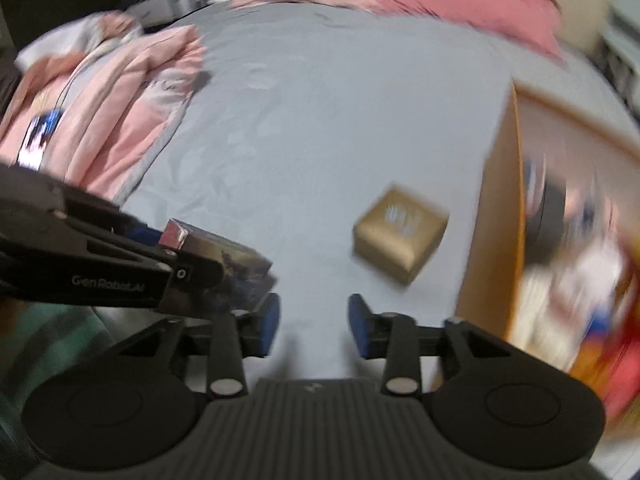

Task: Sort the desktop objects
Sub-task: 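Lift the picture card with the left tool while the right grasps the gold box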

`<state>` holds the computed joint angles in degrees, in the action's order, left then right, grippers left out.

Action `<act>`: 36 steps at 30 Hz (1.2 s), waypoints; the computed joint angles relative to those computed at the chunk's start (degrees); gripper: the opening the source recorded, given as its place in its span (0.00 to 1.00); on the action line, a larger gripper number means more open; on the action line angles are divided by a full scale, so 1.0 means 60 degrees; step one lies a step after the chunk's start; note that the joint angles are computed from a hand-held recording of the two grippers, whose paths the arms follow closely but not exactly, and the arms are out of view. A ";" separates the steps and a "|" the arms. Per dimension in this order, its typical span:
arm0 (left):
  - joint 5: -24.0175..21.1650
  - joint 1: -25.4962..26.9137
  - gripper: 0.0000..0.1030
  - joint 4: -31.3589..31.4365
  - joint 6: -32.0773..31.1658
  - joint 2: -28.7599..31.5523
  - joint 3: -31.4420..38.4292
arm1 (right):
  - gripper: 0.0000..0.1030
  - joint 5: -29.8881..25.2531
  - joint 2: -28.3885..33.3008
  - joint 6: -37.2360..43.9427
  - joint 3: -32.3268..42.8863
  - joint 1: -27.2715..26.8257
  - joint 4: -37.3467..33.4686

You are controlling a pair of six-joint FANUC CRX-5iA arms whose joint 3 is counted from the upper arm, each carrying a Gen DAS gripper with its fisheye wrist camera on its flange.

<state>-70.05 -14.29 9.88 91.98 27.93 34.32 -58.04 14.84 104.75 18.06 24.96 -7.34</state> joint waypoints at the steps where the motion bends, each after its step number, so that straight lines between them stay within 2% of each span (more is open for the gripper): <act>1: -0.0057 0.0009 0.25 0.0045 -0.0068 0.0125 0.0192 | 0.52 -0.0221 0.0260 0.0314 0.0407 -0.0013 0.0181; 5: -0.0287 0.0044 0.25 0.0046 0.0053 0.0605 0.0917 | 0.53 -0.1718 0.1477 0.1637 0.2240 -0.0046 0.0597; 9: -0.0282 0.0146 0.25 0.0252 0.0115 0.0884 0.1177 | 0.53 -0.2072 0.2061 0.2994 0.2712 0.0264 0.1333; 14: -0.0175 0.0275 0.25 0.0442 0.0124 0.0999 0.1111 | 0.53 -0.1085 0.2172 0.3158 0.1827 0.0808 0.2792; 16: -0.0131 0.0332 0.25 0.0507 0.0104 0.0994 0.1024 | 0.51 -0.1046 0.2312 0.3099 0.1711 0.0947 0.3189; 17: -0.0122 0.0358 0.25 0.0528 0.0131 0.1011 0.1010 | 0.53 -0.1127 0.2409 0.3078 0.1748 0.0981 0.3288; 20: -0.0050 0.0446 0.25 0.0693 0.0095 0.1044 0.0921 | 0.57 -0.0485 0.2353 0.3041 0.1164 0.1143 0.4047; 26: 0.0162 0.0607 0.25 0.1064 0.0021 0.1062 0.0734 | 0.57 -0.0022 0.2652 0.3449 0.1128 0.1110 0.4634; 36: 0.0287 0.0757 0.25 0.1407 0.0026 0.1138 0.0615 | 0.61 0.1178 0.2848 0.3439 0.0336 0.1178 0.6106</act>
<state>-68.34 -9.74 18.31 92.14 34.76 38.01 -50.97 31.93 125.38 20.08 32.03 29.29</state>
